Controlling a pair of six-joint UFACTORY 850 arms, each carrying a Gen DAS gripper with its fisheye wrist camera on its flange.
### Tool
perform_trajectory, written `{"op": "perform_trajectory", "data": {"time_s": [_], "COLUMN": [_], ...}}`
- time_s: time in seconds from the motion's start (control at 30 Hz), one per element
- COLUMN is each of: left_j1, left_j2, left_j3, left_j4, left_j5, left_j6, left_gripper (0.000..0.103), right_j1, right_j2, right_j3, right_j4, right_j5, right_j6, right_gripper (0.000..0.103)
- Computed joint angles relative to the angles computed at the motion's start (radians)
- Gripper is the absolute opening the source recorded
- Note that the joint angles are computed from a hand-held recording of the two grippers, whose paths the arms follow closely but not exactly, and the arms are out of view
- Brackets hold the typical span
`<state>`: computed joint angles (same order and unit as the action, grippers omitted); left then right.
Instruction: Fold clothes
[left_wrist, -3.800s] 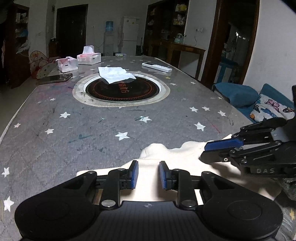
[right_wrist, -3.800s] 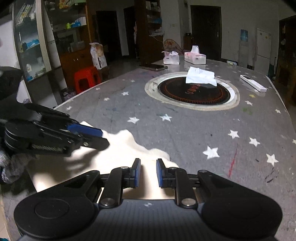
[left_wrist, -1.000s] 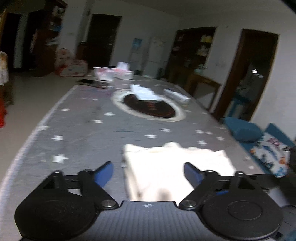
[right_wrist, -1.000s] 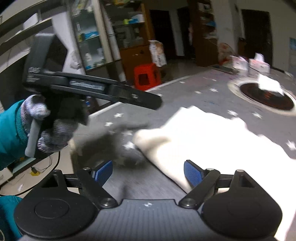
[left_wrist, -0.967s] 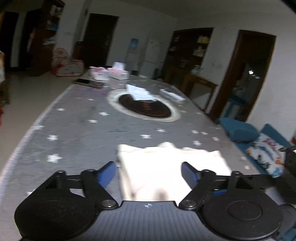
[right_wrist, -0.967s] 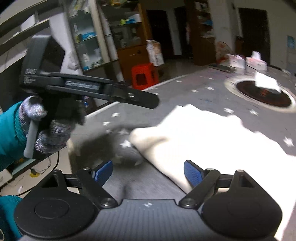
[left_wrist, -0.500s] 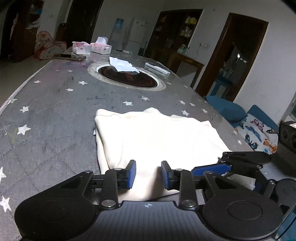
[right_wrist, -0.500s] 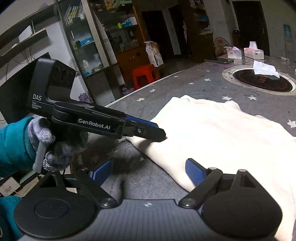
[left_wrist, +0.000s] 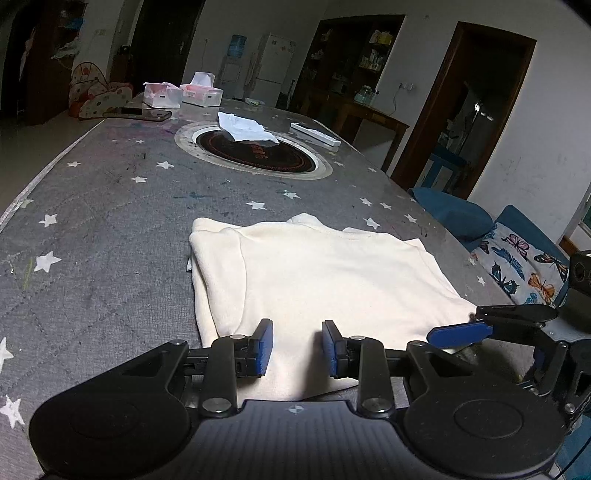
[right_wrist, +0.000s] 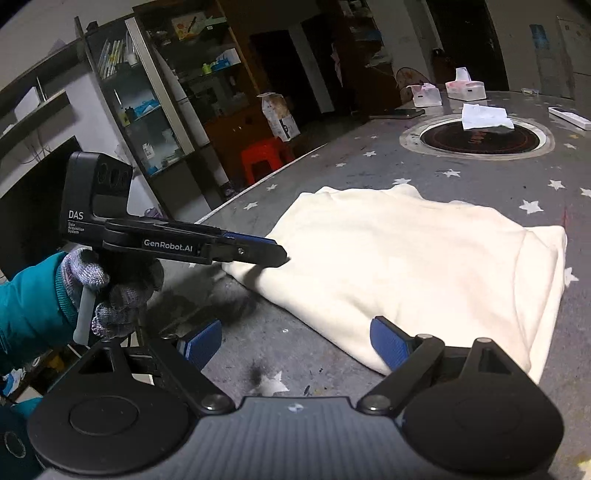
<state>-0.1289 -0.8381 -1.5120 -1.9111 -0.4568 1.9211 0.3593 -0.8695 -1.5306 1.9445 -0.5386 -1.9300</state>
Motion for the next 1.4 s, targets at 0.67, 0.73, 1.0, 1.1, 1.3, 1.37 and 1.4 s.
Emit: {"op": "perform_trajectory", "data": {"time_s": [0.67, 0.73, 1.0, 1.1, 1.3, 1.37, 1.4], "left_j1": [-0.004, -0.005, -0.022, -0.037, -0.060, -0.059, -0.058], "left_j2": [-0.002, -0.002, 0.011, -0.001, -0.055, -0.059, -0.059], "left_j3": [-0.008, -0.009, -0.024, -0.049, -0.124, -0.130, -0.132], "left_j4": [0.027, 0.035, 0.051, 0.075, 0.242, 0.246, 0.243], "left_j5": [0.012, 0.018, 0.012, 0.006, 0.037, 0.032, 0.028], "left_j6": [-0.001, -0.006, -0.018, -0.023, -0.177, -0.182, -0.182], "left_gripper": [0.032, 0.032, 0.033, 0.033, 0.033, 0.036, 0.036], "right_j1": [-0.061, -0.061, -0.059, -0.050, -0.037, -0.037, -0.039], "right_j2": [0.058, 0.060, 0.046, 0.016, -0.014, -0.010, -0.010], "right_j3": [0.102, 0.101, 0.047, -0.001, -0.058, -0.064, -0.071], "right_j4": [0.111, 0.101, 0.074, 0.058, -0.092, -0.105, -0.101], "right_j5": [0.010, 0.012, 0.024, 0.054, 0.122, 0.123, 0.126], "right_j6": [-0.047, -0.044, -0.025, -0.006, 0.128, 0.131, 0.123], "right_gripper": [0.090, 0.089, 0.090, 0.090, 0.089, 0.089, 0.089]}}
